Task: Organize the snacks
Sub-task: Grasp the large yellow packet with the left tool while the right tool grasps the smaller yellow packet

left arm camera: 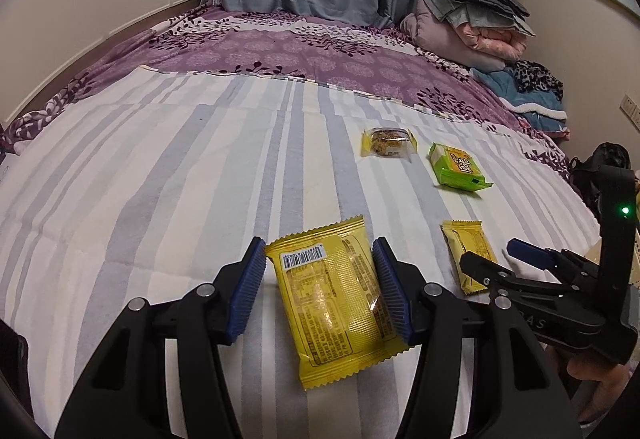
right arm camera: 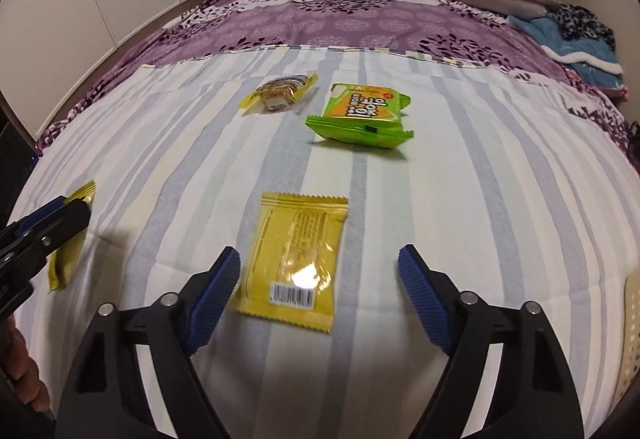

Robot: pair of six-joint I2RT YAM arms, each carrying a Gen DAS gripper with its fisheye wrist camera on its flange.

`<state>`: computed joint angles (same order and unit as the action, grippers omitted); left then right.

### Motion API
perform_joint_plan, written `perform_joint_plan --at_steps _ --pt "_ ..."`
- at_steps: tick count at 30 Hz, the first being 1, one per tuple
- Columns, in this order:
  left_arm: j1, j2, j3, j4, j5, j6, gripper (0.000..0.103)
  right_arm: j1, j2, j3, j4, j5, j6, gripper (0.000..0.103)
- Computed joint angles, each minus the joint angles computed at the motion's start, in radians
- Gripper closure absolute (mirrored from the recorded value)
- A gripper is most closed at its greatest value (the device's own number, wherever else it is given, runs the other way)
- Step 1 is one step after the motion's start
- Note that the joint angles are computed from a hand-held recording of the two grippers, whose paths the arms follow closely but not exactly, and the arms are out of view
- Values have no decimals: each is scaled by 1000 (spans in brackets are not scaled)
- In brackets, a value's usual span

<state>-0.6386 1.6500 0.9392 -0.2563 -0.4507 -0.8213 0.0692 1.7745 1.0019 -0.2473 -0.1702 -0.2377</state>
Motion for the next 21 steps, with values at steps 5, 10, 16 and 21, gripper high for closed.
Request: perform_joint_plan --at_steps 5,10,16,21 --pt "-2 -10 -9 1 2 1 46 29 26 15 8 28 -18 41" --pt "-4 -20 -10 3 3 -3 46 40 14 -5 35 57 -34 55" --pt "-19 -35 -6 -2 -7 -1 46 14 -44 -48 25 22 -38 57" --pt "-38 -36 23 -21 -18 7 46 -28 -144 -94 3 -32 -37 57"
